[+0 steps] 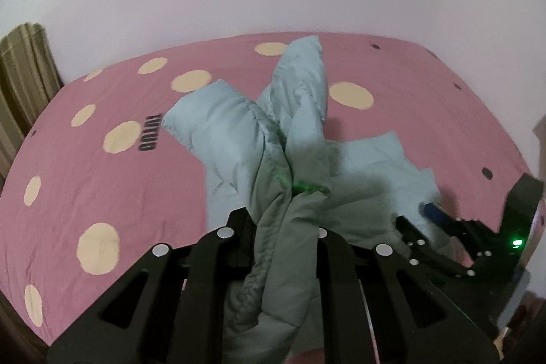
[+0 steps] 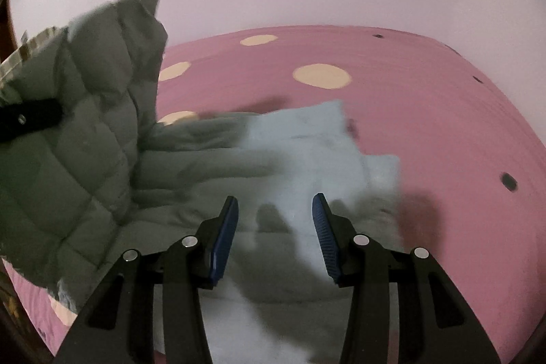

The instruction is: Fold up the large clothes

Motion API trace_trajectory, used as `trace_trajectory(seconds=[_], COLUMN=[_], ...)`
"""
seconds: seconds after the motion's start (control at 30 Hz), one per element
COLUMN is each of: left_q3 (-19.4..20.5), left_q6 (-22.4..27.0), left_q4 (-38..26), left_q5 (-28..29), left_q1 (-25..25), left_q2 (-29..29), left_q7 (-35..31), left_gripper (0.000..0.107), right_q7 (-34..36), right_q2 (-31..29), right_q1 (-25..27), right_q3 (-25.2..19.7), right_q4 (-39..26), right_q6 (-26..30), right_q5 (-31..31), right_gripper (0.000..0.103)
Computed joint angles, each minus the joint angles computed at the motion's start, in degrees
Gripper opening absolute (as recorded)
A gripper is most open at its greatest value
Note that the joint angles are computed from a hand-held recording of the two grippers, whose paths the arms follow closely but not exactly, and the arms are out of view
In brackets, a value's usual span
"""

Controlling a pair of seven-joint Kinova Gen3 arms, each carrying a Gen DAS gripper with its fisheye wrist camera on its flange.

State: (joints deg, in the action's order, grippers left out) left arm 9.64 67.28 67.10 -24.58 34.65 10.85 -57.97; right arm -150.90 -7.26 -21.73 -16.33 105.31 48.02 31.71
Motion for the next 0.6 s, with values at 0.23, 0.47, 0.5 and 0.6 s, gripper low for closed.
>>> trace_trajectory(seconds=[0.23,0.47,0.5,0.6], left_q3=[-0.54,-3.16,-3.51,-4.16], left_q6=[2.94,2.49,2.29,2.23], left_q4=[-5.24,-5.27,-4.99,-4.55], left_q5=[-2.74,-3.22,-3.85,-4.84], left_q1=[7.02,12.12,12.89,14.03], left_q2=[8.26,12.88,13.24,13.57], left_q7=[1.44,4.48,5.02,5.85], left_gripper=[0.011,0.012,0.012,0.013], right_q7=[1.44,3.93,4.22,5.89], right_q2=[-5.75,-8.38,-8.62,-9.26], right_q1=[4.08,8.64,9.11,10.50], right_q3=[1.07,1.31,1.27,1.62], right_q4=[4.71,7.90,8.19,8.64], right_q6=[-0.74,-1.28,-1.30,-1.33], right_q5=[-3.68,-7.41,-7.77,-8.84], right_gripper=[0.046,0.046,0.046,0.046])
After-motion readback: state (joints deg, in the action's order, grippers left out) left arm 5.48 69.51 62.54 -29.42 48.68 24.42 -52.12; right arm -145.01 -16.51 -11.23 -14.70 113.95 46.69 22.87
